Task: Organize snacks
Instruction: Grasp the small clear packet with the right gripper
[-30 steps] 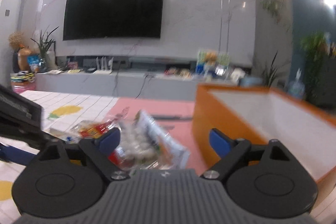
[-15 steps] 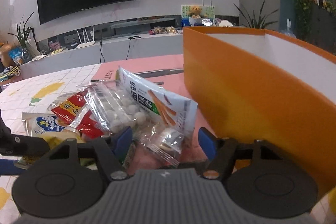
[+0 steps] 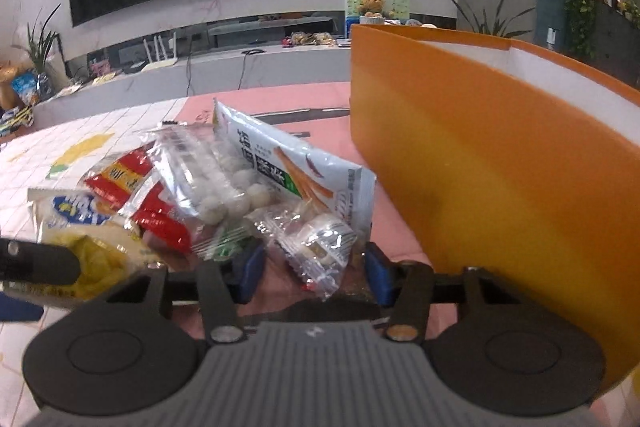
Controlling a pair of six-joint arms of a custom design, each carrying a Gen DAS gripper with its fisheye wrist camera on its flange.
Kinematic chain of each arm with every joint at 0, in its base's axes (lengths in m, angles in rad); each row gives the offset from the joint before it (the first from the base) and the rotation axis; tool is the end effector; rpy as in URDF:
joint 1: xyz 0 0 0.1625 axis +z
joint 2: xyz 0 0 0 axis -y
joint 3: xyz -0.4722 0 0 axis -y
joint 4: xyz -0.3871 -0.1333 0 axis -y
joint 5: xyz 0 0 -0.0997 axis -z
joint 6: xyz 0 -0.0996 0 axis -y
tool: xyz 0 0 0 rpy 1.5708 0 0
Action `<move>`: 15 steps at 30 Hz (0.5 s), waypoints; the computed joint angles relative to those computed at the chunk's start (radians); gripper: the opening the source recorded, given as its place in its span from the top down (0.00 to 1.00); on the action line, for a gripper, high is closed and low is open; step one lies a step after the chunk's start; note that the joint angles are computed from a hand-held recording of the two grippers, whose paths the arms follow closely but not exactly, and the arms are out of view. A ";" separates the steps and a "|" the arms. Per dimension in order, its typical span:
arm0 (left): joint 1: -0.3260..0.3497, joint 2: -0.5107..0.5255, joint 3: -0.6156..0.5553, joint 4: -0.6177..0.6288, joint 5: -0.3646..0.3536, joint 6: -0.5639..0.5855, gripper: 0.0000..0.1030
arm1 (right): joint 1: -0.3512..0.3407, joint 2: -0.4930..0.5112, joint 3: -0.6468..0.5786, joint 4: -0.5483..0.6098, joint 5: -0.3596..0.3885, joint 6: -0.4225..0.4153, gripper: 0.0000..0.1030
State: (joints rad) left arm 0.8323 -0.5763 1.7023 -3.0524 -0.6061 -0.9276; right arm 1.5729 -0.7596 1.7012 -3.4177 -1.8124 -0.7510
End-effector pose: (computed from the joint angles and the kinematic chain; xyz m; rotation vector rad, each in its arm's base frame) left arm -0.2958 -0.6445 0.0519 -0.4606 2.4164 -1.2449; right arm 0.1110 -0.7076 0.1934 0.7566 -2.3016 0.9873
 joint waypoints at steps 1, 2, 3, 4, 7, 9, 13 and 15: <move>0.000 0.000 0.000 -0.005 0.000 0.002 0.31 | 0.001 -0.008 0.006 0.011 0.005 0.002 0.50; -0.002 0.000 0.000 -0.009 0.000 0.003 0.31 | 0.002 -0.018 0.013 0.023 0.010 0.009 0.50; -0.003 0.000 0.000 -0.011 0.001 0.003 0.31 | 0.004 -0.025 0.019 0.028 0.008 0.014 0.50; -0.006 -0.001 -0.001 0.000 0.004 -0.006 0.31 | 0.008 -0.032 0.027 0.031 0.001 0.017 0.50; -0.014 -0.004 -0.006 0.049 0.022 -0.028 0.31 | 0.020 -0.053 0.049 0.066 -0.041 0.038 0.50; -0.018 -0.006 0.001 0.031 0.018 -0.023 0.31 | 0.025 -0.061 0.064 0.076 -0.066 0.047 0.49; -0.032 -0.007 0.004 0.032 0.035 -0.005 0.31 | 0.035 -0.056 0.092 0.033 -0.089 0.001 0.43; -0.034 -0.008 0.010 0.013 0.034 0.004 0.31 | 0.037 -0.051 0.093 0.026 -0.088 -0.017 0.30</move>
